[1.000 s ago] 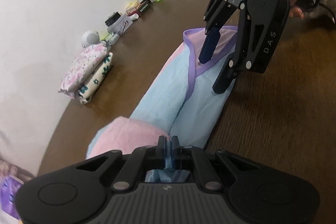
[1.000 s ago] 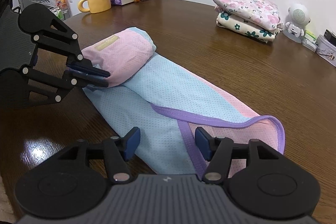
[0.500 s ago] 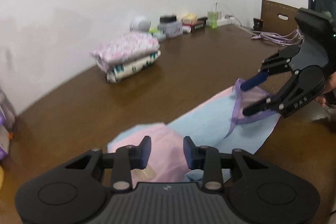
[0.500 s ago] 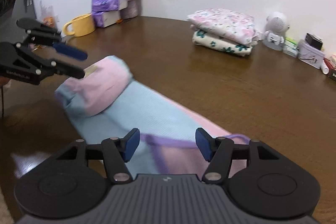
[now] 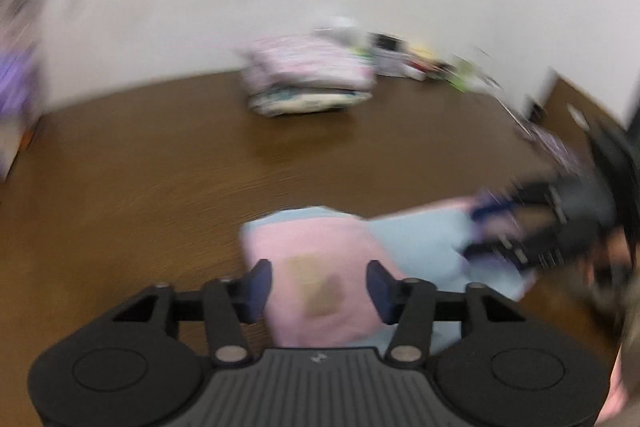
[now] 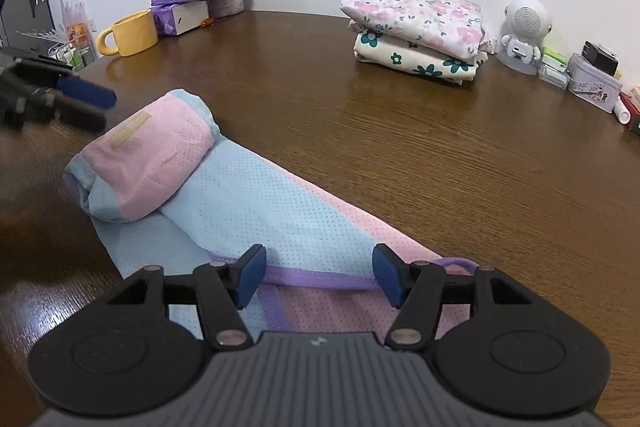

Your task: Fold clothes

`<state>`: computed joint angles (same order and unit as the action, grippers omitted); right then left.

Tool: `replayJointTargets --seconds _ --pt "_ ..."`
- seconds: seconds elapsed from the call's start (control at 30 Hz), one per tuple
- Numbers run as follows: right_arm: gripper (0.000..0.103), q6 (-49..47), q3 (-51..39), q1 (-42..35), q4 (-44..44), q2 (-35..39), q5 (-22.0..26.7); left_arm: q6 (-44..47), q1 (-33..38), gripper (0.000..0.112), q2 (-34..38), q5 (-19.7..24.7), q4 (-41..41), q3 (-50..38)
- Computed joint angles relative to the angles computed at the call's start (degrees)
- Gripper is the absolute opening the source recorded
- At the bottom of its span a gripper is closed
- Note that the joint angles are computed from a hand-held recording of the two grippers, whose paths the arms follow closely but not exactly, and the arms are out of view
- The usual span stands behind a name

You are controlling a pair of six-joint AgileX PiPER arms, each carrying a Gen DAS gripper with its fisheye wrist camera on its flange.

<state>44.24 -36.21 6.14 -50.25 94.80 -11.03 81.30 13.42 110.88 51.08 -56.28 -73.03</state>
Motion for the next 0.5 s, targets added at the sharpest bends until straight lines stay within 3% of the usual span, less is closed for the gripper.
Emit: replayJointTargets --seconds 0.17,0.23,0.33,0.5 --pt "0.063 3.4 -0.6 -0.2 -3.1 0.4 0.4 -18.6 0.2 0.047 11.0 10.5 8.1 -14.7" --pt "0.063 3.1 -0.6 0.0 -2.6 0.3 0.8 -21.2 0.2 0.036 14.0 13.9 8.6 -18.1" --pt "0.063 3.1 -0.6 0.5 -2.3 0.1 1.5 -20.3 0.1 0.015 15.1 14.9 8.8 -19.1" --pt "0.063 8.2 -1.4 2.2 -7.9 0.2 2.7 -13.4 0.3 0.011 12.3 11.7 9.3 -15.7"
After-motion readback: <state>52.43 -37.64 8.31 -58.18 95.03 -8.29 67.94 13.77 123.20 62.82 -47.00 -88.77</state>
